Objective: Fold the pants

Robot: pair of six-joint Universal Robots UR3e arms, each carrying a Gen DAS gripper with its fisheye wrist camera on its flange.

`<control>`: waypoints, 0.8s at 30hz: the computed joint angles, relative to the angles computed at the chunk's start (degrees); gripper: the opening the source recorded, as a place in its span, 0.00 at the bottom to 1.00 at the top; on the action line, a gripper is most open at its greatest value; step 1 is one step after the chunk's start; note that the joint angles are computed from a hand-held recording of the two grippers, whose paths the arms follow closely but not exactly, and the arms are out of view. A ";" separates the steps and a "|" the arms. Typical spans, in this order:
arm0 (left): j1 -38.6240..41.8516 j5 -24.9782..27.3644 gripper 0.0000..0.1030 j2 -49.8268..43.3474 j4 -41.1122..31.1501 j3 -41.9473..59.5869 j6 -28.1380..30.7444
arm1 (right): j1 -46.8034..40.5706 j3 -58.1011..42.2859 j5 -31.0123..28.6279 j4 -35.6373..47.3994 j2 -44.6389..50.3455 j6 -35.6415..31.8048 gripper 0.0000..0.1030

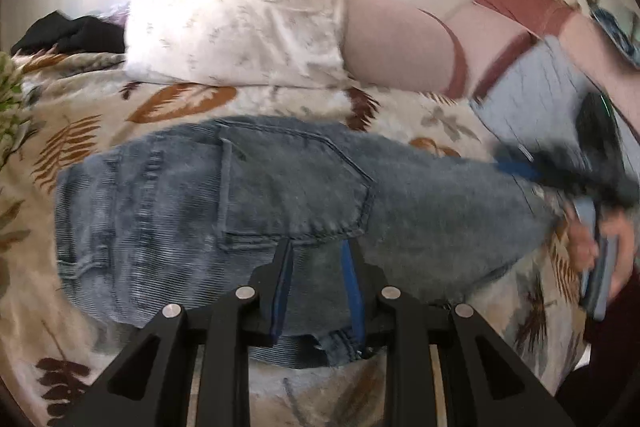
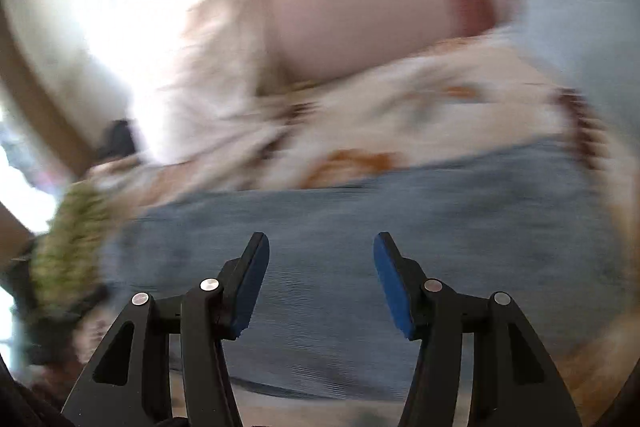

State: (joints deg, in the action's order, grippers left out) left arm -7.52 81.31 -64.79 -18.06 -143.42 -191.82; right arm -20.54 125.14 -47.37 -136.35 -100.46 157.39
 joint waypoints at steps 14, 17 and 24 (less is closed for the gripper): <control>6.06 -9.15 0.27 -2.69 1.48 -4.45 7.01 | 33.61 -69.24 -19.14 20.59 52.28 11.20 0.50; 6.15 -9.79 0.27 -2.69 0.25 -4.72 8.22 | 34.18 -76.08 -19.38 26.30 56.58 9.88 0.50; 5.88 -9.89 0.27 -2.33 -0.59 -4.63 8.21 | 37.52 -86.80 -26.91 34.75 61.65 6.63 0.12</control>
State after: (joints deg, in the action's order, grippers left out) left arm -1.64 71.42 -67.12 -18.65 -148.06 -183.61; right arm 16.98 38.34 -74.28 -101.60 -38.81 164.02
